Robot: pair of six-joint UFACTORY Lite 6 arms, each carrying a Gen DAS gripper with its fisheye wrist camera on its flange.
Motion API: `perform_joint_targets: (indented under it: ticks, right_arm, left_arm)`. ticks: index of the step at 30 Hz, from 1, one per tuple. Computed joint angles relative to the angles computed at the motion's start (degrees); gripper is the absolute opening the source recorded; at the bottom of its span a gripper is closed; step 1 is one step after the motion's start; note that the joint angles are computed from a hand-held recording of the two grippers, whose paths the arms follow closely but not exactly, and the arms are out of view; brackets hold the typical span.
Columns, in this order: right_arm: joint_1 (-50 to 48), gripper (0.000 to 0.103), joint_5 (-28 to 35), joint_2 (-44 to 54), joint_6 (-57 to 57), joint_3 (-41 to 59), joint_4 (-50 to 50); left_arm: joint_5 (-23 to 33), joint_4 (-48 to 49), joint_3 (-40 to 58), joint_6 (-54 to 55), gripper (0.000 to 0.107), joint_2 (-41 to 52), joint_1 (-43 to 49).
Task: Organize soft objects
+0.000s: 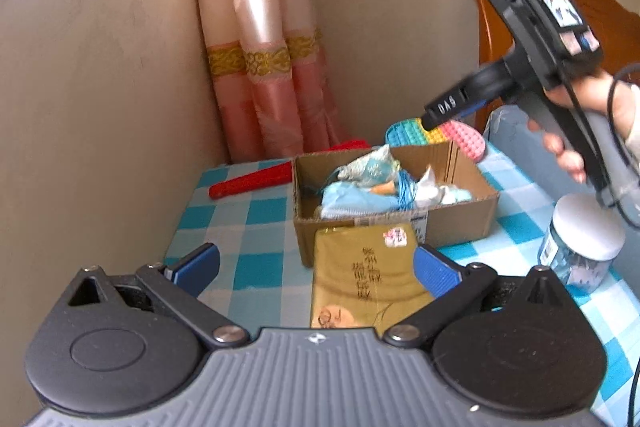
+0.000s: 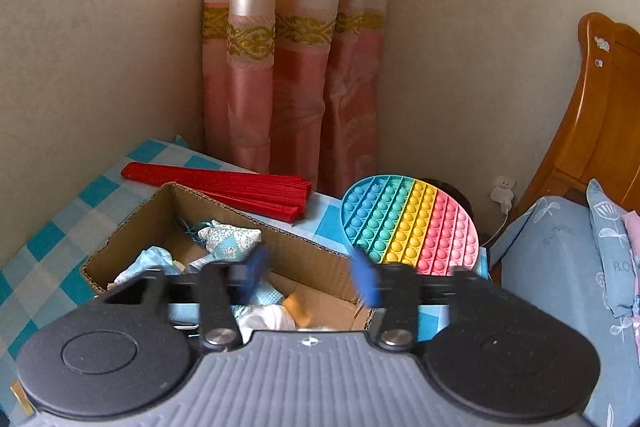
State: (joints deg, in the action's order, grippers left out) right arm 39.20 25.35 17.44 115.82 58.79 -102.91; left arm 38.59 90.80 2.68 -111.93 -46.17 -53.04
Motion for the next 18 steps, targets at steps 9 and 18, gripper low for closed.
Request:
perform_joint_targets:
  ticks: [9,18]
  right_arm:
    - [6.6,0.103,3.5,-12.0,-4.5,-10.4,11.7]
    - [26.9,0.103,19.7,-20.7,-9.4,-18.5,42.0]
  left_arm:
    - [-2.5,-5.7,0.6,4.0,0.102,-2.3,3.1]
    - [-1.4,-25.8,3.5,20.8,0.102,-4.8,3.3]
